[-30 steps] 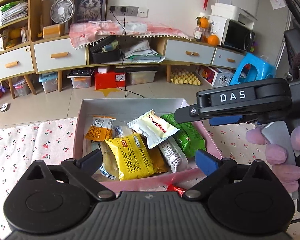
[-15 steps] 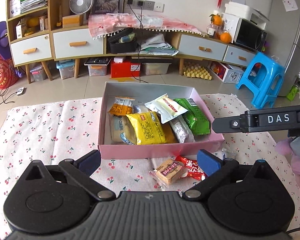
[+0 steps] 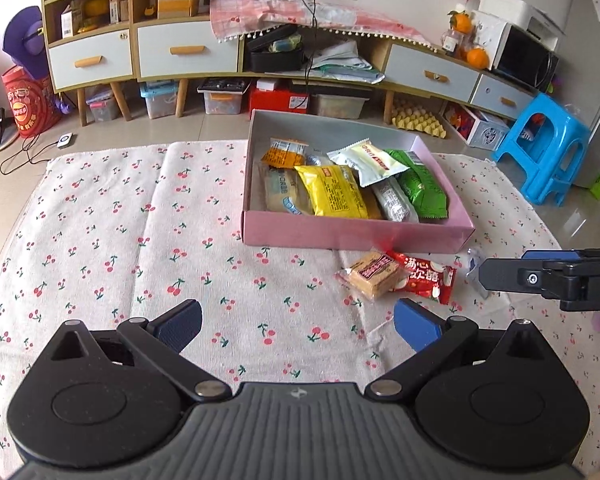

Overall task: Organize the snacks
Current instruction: 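Lift both grippers out of the pink box back over the snacks, then reach left gripper to red-white candy packet while right gripper reaches pink packet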

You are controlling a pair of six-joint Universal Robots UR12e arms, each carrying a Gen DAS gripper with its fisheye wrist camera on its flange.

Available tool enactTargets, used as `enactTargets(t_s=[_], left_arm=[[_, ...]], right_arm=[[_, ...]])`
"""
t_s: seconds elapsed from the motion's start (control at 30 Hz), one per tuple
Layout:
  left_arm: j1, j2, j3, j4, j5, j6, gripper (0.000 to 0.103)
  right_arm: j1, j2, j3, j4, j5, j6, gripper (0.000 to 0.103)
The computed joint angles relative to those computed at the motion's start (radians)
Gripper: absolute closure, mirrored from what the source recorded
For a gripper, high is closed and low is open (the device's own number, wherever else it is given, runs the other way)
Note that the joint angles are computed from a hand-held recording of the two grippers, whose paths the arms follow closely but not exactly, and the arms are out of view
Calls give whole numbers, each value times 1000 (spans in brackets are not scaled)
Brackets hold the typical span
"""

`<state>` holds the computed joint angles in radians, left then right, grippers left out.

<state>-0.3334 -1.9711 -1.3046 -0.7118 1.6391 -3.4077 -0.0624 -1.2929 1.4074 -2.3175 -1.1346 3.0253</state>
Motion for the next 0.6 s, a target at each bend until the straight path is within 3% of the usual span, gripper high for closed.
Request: enactTargets(t_s=[0.33,0.5,0.6], left_arm=[[-3,47,-81,9,-21,72,1],[2,76,-119,-12,-83,150,1],[7,95,-141,-40,-130,169,1]], right_arm=[[-2,-41,86,0,-14,-165,13],[-12,-63,122,18,-11,-262,13],[-26,-78,142,38,38,-320,13]])
